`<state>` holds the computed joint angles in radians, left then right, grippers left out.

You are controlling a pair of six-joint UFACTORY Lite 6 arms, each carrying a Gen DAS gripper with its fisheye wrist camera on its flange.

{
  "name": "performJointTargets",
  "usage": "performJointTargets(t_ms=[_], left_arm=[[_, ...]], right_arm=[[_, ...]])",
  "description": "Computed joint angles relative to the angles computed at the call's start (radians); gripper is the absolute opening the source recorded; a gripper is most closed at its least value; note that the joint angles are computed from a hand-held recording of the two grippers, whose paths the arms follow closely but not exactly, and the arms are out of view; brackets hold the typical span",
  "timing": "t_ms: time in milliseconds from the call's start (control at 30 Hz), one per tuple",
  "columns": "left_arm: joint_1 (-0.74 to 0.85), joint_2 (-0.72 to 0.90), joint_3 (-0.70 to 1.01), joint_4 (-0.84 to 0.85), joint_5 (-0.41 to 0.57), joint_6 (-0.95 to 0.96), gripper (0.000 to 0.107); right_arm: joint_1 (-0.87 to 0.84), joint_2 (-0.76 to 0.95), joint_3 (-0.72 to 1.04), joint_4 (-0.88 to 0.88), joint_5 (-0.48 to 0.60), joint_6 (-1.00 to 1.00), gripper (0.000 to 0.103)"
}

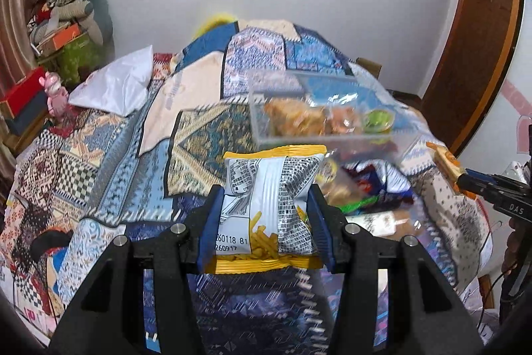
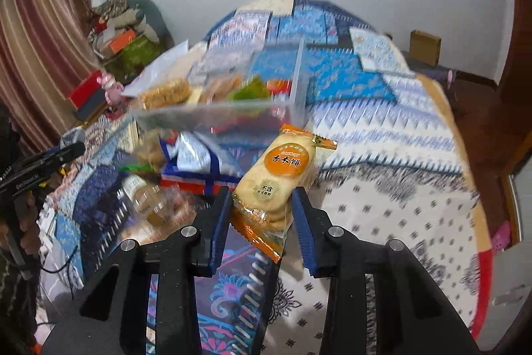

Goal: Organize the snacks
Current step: 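Grasp the orange-label cake packet with the right tool while the left grasps the white-yellow chip bag, then lift the cake packet toward the box with the right tool while the left carries the chip bag over it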

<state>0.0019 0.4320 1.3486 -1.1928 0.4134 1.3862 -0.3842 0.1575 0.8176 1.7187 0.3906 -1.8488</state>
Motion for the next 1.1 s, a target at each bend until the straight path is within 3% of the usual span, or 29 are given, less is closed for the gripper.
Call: performJointTargets(t_ms=[333,467,533,767,867,900,967,1033,1100], left_arm=[[-0.072,0.114,0.264,0.155,0.034,-0.248,0.050],[-0.106,0.208,0.424,0.247,0.061,-0.379,0.050],[-0.126,0.262,0.510,0.287,0.073,-0.433,0.050],[-0.198,0.528,0.903,0.522,0.139,-0.691,0.050],[-0.199,0.552,0.914,0.503,0.143,-0.672,0.050],[-0.200,0.546,0.896,0.494,0.136,-0.659,0.050],[-0.197,0.529,0.847,0.468,0.123,-0.623,0.050],[-0.189,0.498,0.777,0.424,0.116,-0.568,0.050],[-0.182,0.456,0.691,0.378,0.095,-0.506,0.050]], right_arm=[[0.042,0.000,0.157,-0.003,0.017,0.044,0.034],[0.067,0.095,0.279,-0.002,0.012,0.057,0.033],[0.069,0.135,0.328,-0.020,0.018,0.076,0.019],[0.087,0.359,0.561,-0.204,-0.004,0.256,0.019],[0.073,0.390,0.566,-0.260,0.026,0.302,0.019],[0.073,0.382,0.543,-0.255,0.019,0.282,0.020],[0.076,0.372,0.510,-0.278,-0.005,0.279,0.034],[0.075,0.361,0.473,-0.311,-0.012,0.280,0.066],[0.071,0.315,0.386,-0.187,-0.024,0.123,0.068]])
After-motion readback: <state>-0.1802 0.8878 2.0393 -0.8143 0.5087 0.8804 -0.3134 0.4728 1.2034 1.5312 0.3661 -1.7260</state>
